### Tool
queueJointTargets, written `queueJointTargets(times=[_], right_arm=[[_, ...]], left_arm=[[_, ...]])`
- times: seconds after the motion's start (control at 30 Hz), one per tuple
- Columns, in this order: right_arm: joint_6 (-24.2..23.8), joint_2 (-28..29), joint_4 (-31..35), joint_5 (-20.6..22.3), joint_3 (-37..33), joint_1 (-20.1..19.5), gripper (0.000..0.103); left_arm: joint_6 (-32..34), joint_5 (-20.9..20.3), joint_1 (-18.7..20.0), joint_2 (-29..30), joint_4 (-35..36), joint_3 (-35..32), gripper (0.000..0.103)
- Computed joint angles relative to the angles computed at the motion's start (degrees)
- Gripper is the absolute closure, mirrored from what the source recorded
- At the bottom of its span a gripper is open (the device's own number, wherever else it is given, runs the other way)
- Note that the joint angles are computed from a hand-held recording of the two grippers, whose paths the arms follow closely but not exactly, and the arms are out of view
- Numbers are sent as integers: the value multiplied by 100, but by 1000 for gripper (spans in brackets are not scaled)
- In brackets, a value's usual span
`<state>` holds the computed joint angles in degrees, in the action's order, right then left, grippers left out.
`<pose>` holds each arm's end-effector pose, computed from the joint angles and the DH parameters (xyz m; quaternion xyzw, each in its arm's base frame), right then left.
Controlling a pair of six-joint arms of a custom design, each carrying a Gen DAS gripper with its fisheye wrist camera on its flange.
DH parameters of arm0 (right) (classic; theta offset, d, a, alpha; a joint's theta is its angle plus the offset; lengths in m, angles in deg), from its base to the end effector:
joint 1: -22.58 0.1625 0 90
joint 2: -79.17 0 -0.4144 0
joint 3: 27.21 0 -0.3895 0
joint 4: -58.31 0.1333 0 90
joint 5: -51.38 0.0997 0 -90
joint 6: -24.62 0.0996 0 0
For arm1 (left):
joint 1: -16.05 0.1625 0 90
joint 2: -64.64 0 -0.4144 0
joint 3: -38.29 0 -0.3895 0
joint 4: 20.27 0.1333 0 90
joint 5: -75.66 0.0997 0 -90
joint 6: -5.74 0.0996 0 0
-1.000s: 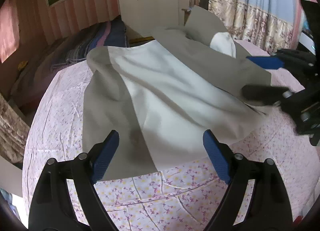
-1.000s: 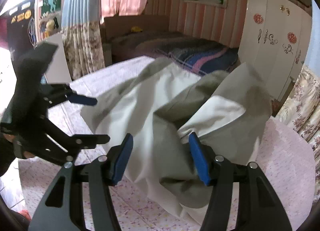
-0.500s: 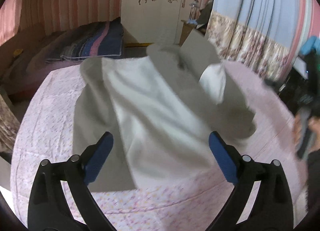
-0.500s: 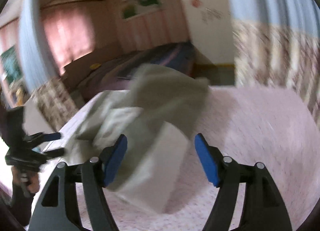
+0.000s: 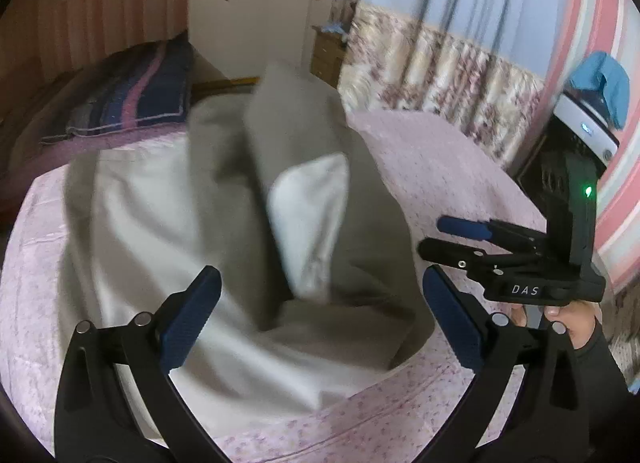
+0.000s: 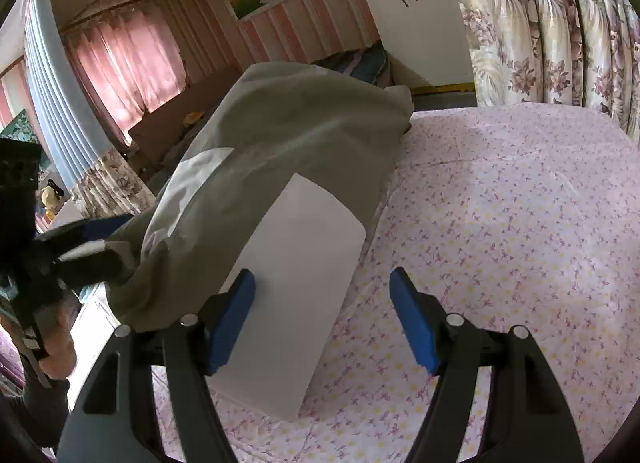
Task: Fold large clothes
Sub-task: 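Open the right gripper and release the folded side onto the jacket, then grasp the grey jacket end with the left gripper and lift it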
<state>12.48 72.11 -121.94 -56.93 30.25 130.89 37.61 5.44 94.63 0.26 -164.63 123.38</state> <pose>0.3471 -0.7243 -0.0954 0.1914 -0.9098 0.3440 0.1313 0.0294 -0.6981 0.3756 0.3016 0.8948 -0.2514 0.2124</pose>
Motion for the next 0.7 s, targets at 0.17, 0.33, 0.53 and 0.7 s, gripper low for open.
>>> queueJointTargets(times=[0.17, 0.33, 0.53, 0.7], right_arm=[[-73, 6, 25, -62, -15, -28, 32], [74, 95, 82, -7, -117, -43, 32], [54, 231, 41, -122, -363, 86, 32], [47, 440, 336, -95, -774, 201, 32]], left_arm=[[205, 435, -60, 242, -336, 45, 36], [50, 154, 133, 332, 80, -223, 67], [159, -47, 186, 144, -533, -105, 98], [172, -205, 310, 0, -7, -231, 99]])
